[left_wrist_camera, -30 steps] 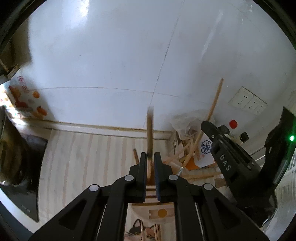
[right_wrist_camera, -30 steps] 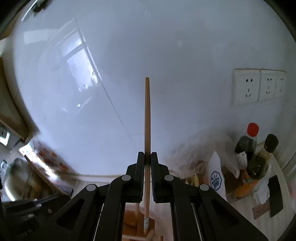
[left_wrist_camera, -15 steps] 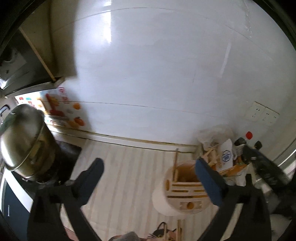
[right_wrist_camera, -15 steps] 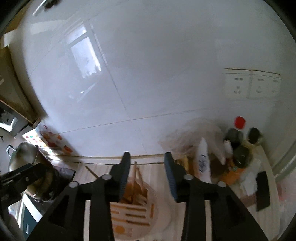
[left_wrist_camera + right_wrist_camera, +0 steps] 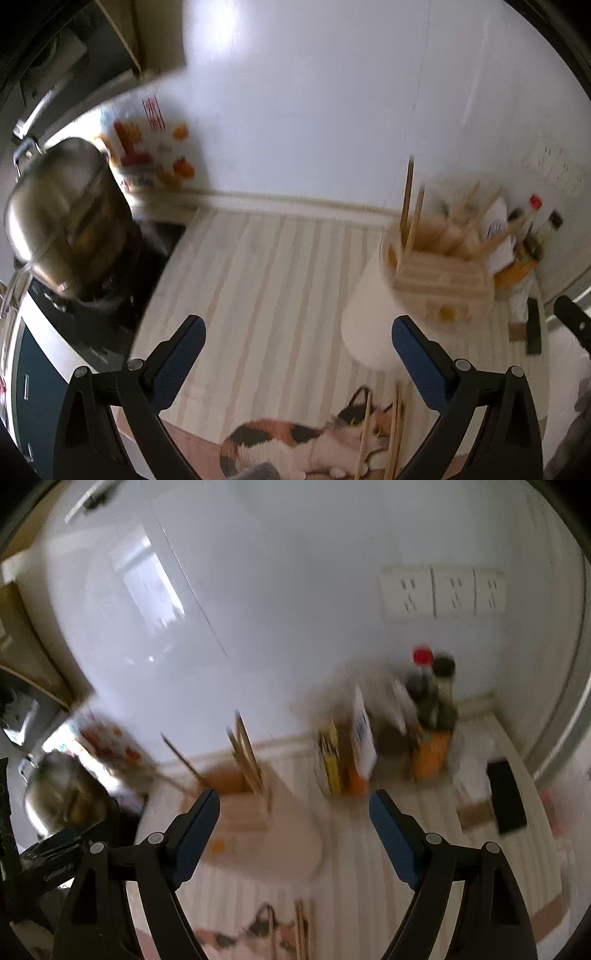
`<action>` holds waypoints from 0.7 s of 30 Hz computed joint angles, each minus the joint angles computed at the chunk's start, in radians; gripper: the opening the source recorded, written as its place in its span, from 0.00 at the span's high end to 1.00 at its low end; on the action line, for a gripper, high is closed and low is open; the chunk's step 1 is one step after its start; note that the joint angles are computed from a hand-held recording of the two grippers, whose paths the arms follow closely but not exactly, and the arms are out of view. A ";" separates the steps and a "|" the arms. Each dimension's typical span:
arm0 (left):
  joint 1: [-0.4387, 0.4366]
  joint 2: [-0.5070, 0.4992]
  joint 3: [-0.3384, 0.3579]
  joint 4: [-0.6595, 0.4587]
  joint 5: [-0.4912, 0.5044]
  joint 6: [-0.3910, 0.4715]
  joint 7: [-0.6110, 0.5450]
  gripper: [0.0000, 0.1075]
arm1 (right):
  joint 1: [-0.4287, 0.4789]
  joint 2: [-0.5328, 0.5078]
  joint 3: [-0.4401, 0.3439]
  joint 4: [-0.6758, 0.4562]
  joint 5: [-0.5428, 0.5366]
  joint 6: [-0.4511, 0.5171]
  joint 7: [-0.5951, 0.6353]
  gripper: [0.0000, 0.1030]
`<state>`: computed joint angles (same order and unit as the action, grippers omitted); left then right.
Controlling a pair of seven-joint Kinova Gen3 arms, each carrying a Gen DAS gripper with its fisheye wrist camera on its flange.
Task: Organize utensils
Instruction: 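Lower both chopsticks into the holder and open both tools, then move the left tool to the mat and grasp a chopstick while the right tool grasps another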
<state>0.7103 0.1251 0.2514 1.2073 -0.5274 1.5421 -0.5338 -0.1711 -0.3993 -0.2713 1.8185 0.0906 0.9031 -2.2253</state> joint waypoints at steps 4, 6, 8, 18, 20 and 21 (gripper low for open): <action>0.005 -0.012 0.014 0.108 0.039 -0.041 0.051 0.04 | -0.024 0.004 -0.001 0.066 -0.033 0.037 0.002 0.18; 0.012 0.000 0.022 0.153 0.060 -0.046 0.069 0.04 | -0.038 0.019 -0.002 0.106 -0.052 0.052 -0.003 0.18; 0.017 0.014 0.025 0.184 0.085 -0.052 0.078 0.04 | -0.065 0.041 0.018 0.152 -0.090 0.049 0.007 0.19; 0.050 0.093 0.012 0.324 0.193 -0.122 0.093 0.05 | -0.159 0.261 0.090 0.346 -0.252 -0.063 0.101 0.59; 0.052 0.099 0.008 0.341 0.212 -0.139 0.090 0.05 | -0.171 0.296 0.090 0.358 -0.262 -0.080 0.106 0.59; 0.053 0.101 0.007 0.348 0.218 -0.146 0.089 0.05 | -0.178 0.312 0.089 0.363 -0.266 -0.091 0.112 0.59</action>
